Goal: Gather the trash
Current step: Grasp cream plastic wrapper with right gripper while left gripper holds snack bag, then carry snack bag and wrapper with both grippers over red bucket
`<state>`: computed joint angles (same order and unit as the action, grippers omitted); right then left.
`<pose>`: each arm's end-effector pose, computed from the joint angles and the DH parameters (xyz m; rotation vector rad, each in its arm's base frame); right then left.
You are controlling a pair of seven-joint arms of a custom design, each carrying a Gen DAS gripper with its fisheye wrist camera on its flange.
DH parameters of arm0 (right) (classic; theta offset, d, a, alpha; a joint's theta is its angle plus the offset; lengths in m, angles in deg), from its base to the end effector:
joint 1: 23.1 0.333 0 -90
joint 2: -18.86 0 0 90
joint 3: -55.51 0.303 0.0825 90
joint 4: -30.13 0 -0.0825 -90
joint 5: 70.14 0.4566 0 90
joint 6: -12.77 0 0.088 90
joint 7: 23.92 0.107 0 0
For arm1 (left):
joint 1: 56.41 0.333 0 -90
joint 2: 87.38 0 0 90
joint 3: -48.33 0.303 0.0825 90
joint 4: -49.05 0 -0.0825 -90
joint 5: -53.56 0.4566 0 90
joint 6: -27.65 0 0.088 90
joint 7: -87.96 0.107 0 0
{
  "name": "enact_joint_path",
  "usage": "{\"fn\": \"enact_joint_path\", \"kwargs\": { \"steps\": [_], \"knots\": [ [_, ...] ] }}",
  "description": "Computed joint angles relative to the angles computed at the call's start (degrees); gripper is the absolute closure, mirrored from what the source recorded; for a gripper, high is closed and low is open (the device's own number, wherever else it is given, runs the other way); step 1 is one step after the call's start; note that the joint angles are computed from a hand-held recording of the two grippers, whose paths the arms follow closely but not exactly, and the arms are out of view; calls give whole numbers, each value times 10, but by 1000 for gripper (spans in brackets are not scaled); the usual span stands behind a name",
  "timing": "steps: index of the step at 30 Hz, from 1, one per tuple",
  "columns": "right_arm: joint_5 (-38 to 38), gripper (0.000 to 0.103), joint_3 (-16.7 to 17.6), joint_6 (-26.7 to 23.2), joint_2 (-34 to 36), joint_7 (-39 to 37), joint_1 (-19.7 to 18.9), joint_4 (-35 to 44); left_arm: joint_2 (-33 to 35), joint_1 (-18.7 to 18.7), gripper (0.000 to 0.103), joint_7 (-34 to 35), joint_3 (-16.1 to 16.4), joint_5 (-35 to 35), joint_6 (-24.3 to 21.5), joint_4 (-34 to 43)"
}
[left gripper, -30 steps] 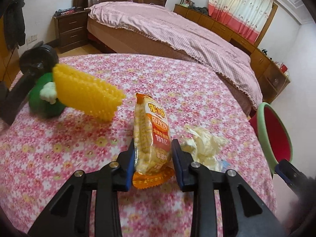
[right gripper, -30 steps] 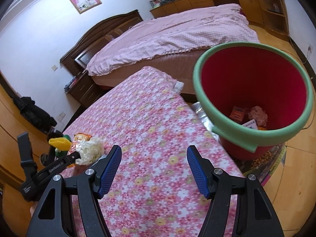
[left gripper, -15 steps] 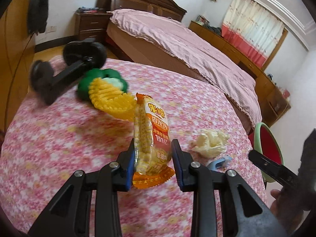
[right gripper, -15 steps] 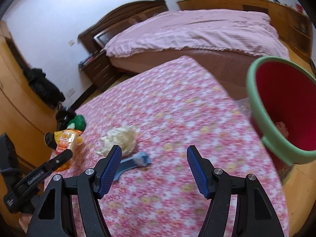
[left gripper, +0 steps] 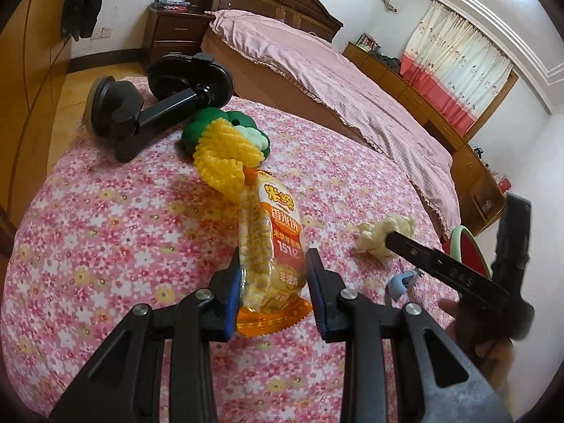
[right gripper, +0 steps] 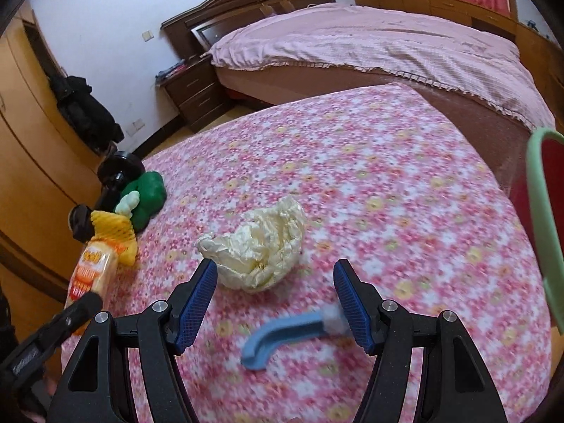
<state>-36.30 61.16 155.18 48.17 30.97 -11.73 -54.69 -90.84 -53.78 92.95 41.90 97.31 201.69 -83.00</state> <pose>0.7679 0.2189 0.3937 -2.1066 1.2499 -0.1072 0.5924 -0.0926 0.3906 -2.3323 1.1061 -1.0011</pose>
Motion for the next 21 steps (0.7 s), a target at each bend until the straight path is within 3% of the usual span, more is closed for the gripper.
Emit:
{"fn": "enact_joint_path", "kwargs": {
  "steps": [4,8,10,14,21],
  "knots": [
    [-15,33,-3,-5,21,14,11,23,-9,0,70,-4,-2,2,-2,-9],
    [-25,42,-2,0,33,23,17,32,-17,1,70,-13,-8,13,-3,-12],
    [-22,57,1,0,38,20,15,36,-22,2,70,-25,-12,26,-5,-11],
    [-6,71,10,-27,41,16,5,46,-32,1,70,-41,-18,35,-11,-16],
    [76,73,31,-7,-33,-59,-27,-40,-52,-4,70,-55,-28,35,-28,-23]
  ]
}}
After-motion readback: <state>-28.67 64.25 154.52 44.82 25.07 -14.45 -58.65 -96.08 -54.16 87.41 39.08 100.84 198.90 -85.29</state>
